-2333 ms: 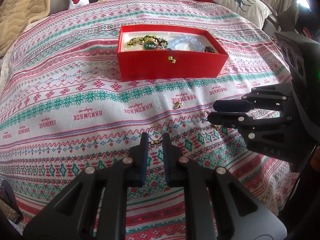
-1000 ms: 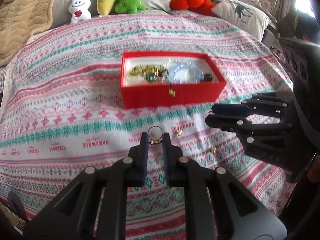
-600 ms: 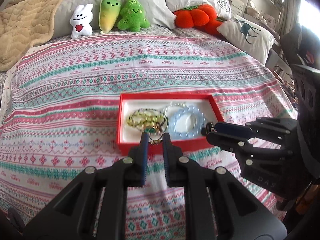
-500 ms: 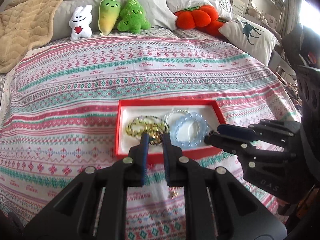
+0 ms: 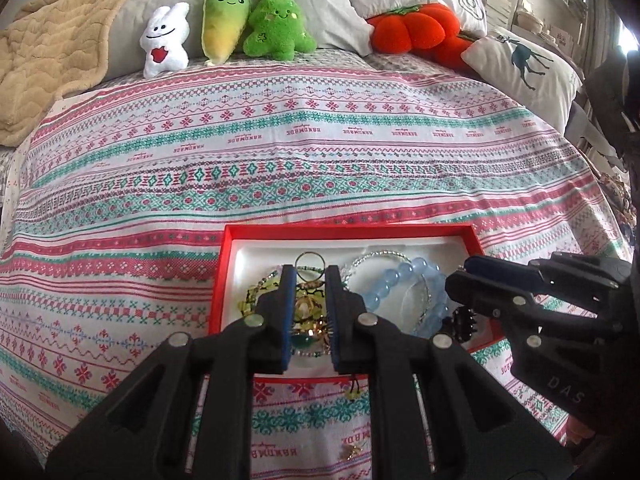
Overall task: Organize jewelry
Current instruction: 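Carry the ring and earring into the red box and open both grippers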
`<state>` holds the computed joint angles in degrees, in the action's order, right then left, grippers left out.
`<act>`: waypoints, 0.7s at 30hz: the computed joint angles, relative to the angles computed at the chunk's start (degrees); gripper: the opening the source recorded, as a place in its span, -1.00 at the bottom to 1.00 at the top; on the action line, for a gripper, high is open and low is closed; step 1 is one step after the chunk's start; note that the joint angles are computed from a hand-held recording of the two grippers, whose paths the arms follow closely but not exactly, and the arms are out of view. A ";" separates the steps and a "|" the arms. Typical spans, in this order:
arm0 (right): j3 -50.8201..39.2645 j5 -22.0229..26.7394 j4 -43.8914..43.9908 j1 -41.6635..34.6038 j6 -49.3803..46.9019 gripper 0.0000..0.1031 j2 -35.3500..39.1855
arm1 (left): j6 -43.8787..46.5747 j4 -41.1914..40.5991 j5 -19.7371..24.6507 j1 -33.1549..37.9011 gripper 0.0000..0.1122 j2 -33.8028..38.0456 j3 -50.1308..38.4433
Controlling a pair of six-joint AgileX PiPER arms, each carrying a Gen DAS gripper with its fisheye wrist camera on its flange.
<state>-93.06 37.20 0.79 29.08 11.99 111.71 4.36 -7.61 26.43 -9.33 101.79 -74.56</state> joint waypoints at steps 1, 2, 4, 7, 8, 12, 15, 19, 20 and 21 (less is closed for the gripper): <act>-0.02 -0.07 0.13 -0.14 -0.04 -0.63 0.04 | -0.60 0.74 0.02 -0.04 -0.70 -0.02 -0.01; -0.06 -0.10 0.23 -0.30 -0.14 -0.63 0.10 | -1.03 1.22 0.03 -0.15 -0.66 0.00 -0.06; -0.35 -0.10 -0.78 -0.43 0.91 -0.63 0.32 | -1.86 2.36 -0.03 -0.22 -0.50 -0.46 0.23; 0.19 -0.23 -2.50 -0.03 2.89 -0.61 -0.39 | -2.83 3.31 -0.30 -0.02 -0.11 -1.52 0.97; 0.08 -0.07 -2.96 0.04 3.35 -0.60 -0.48 | -2.82 3.17 -0.37 0.13 -0.02 -1.87 1.21; 0.24 0.60 -4.89 0.61 5.45 -0.50 -1.45 | -2.87 2.94 0.38 0.84 0.15 -3.72 2.27; 1.99 0.01 -6.40 1.26 7.23 0.08 -3.38 | -3.70 3.74 1.30 1.23 0.28 -5.32 3.31; 4.34 -0.85 -8.40 2.41 8.11 0.17 -6.17 | -5.85 5.63 3.31 1.68 0.38 -7.45 4.79; 5.23 -0.84 -8.68 2.70 8.15 0.17 -7.15 | -5.86 5.48 3.80 1.91 0.41 -7.99 5.24; 5.77 -0.64 -9.14 2.96 8.36 0.17 -7.76 | -5.47 4.93 4.59 2.35 0.44 -8.67 5.76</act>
<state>-87.29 36.55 -8.36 32.04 20.35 103.96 -1.10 -2.68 31.01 -6.98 93.12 -68.80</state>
